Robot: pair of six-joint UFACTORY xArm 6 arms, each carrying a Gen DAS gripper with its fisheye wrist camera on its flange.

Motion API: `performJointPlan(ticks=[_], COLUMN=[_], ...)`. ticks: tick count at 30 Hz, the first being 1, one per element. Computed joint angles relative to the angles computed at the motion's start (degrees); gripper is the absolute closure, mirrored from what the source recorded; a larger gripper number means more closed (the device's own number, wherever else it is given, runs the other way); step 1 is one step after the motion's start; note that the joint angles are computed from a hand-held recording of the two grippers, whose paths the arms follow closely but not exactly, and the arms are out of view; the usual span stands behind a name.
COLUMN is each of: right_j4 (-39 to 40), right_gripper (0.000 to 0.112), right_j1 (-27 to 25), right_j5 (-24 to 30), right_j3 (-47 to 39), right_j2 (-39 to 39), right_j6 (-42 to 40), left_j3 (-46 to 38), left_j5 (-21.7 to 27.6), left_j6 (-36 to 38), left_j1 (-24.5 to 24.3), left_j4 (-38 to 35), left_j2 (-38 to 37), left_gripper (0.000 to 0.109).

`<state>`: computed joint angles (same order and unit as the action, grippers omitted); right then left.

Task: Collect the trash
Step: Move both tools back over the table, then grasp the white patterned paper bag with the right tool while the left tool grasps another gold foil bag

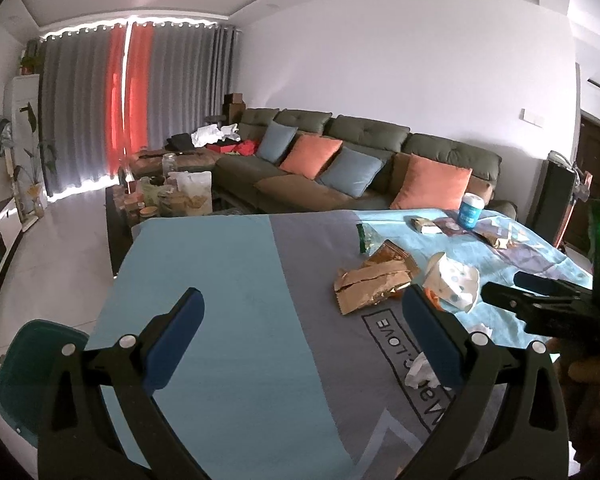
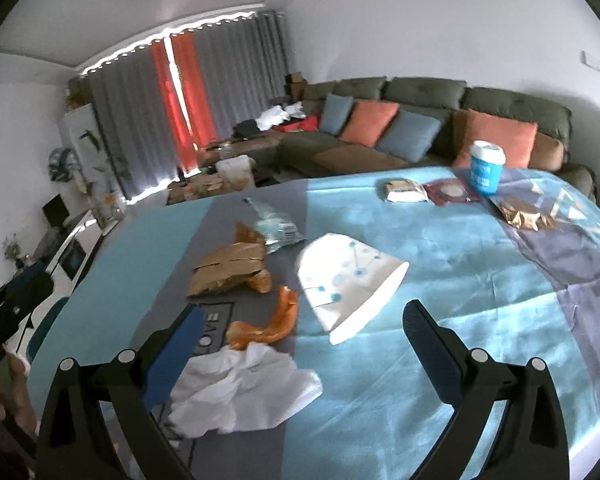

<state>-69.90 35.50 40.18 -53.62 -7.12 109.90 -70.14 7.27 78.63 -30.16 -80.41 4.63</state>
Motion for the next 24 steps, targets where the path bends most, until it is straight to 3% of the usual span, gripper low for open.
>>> performJointPlan(ticks=[11,17,24], right_j4=[6.1,13.42,16.82], right_gripper=[0.016,0.016,0.016], right_j1=[-4.46,-7.15,-8.72], right_j5=[-0.62,-0.08,0.3], right_j3=[-2.61,-7.69,-11.54], right_j2=[3.17,8.3,11.92], right_j6=[-0.3,-3.78,-5.62], left_j3=[-3.89,-6.26,-11.61], left_j5=[2.47,4.24,6.52], left_j6=[-1.62,-1.92,-3.68], left_j1=[-0.07,0.3,0.68], left_j4=[3.25,3.74,6.62], left_j2=[4.53,6.55,11.28], left_gripper=[0.011,0.011,0.011])
